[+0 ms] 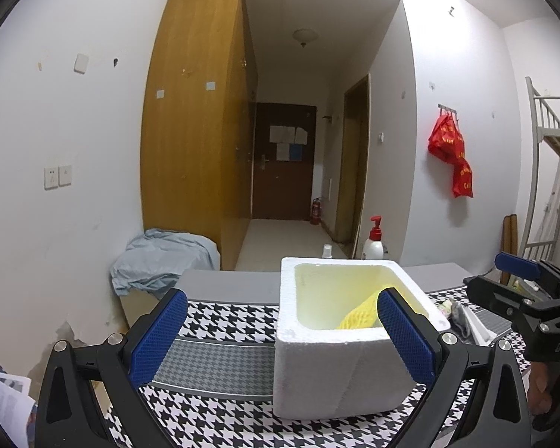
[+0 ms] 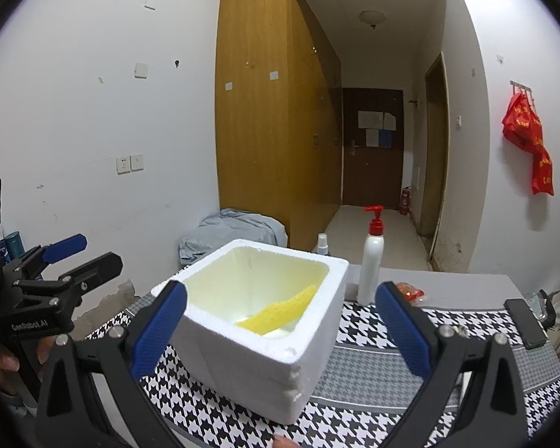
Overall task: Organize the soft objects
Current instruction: 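Withdraw both tools from the foam box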
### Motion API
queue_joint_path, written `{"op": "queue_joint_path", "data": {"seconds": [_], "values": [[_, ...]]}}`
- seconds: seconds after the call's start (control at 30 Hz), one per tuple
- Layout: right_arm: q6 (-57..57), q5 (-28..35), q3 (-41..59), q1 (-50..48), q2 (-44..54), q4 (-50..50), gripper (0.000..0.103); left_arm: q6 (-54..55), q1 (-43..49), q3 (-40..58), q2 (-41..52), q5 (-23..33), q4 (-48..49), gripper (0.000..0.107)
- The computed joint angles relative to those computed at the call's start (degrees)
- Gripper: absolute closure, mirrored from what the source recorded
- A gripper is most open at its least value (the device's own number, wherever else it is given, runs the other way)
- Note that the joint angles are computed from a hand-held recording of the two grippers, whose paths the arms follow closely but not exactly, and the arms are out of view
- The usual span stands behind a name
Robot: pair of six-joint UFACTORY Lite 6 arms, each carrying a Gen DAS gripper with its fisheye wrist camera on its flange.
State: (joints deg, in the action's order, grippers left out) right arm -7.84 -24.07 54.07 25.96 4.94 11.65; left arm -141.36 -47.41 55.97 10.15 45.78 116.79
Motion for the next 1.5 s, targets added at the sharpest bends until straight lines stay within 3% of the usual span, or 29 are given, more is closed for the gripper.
{"op": "queue_joint_path", "data": {"seconds": [0.8,1.5], "values": [[-1.16,-10.71,-14.47,2.06,-7.09,2.69,0.001,-5.01,-6.33,-3.62,1.28,5.86,-2.65,0.005],[-0.34,-17.8,-22.95,1.27,-7.5,5.37,0.001,-16.73,-11.15,-7.62,5.81,14.08,-0.06,0.005]]}}
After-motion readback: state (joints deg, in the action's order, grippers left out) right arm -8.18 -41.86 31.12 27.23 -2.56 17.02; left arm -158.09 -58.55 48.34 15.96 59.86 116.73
